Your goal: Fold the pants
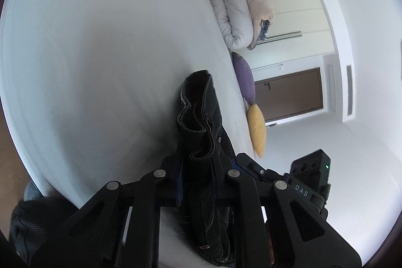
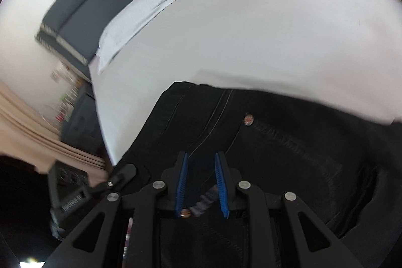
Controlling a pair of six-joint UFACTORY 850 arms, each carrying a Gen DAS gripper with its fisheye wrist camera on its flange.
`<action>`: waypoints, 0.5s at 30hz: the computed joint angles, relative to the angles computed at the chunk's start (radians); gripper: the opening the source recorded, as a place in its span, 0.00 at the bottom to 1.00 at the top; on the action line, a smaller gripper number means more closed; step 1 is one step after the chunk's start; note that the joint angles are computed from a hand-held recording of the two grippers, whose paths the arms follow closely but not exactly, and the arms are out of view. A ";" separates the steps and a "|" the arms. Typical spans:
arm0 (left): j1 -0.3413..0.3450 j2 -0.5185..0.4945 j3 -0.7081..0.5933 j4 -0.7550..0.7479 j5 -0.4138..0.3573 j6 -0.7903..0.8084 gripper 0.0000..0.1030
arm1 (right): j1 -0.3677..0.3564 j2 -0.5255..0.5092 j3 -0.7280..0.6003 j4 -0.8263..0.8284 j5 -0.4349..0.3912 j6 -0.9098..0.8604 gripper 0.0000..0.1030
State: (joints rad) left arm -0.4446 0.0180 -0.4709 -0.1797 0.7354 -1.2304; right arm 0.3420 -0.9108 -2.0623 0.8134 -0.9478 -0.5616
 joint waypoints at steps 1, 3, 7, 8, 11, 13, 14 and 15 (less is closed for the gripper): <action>-0.009 0.012 -0.012 -0.034 -0.034 0.070 0.13 | -0.005 -0.006 -0.003 0.014 -0.008 0.024 0.22; -0.022 0.029 -0.036 -0.085 -0.080 0.166 0.13 | -0.021 -0.014 0.005 0.044 -0.015 0.072 0.22; -0.047 0.039 -0.093 -0.194 -0.155 0.350 0.13 | -0.047 -0.026 0.032 0.074 -0.033 0.151 0.21; -0.050 0.038 -0.108 -0.207 -0.169 0.382 0.13 | -0.049 -0.036 0.034 0.069 -0.038 0.164 0.13; -0.070 0.035 -0.161 -0.291 -0.223 0.538 0.13 | -0.060 -0.046 0.057 0.134 -0.029 0.139 0.00; -0.087 0.035 -0.190 -0.366 -0.252 0.664 0.13 | -0.071 -0.052 0.062 0.189 -0.048 0.128 0.01; -0.097 0.031 -0.213 -0.418 -0.267 0.745 0.13 | -0.075 -0.045 0.072 0.208 -0.048 0.120 0.10; -0.104 0.028 -0.232 -0.453 -0.278 0.803 0.13 | -0.084 -0.023 0.104 0.259 -0.041 0.089 0.21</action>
State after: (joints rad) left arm -0.5484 0.0457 -0.7027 -0.6326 0.4579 -0.4278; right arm 0.2578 -0.9339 -1.9585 1.0722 -0.9891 -0.4725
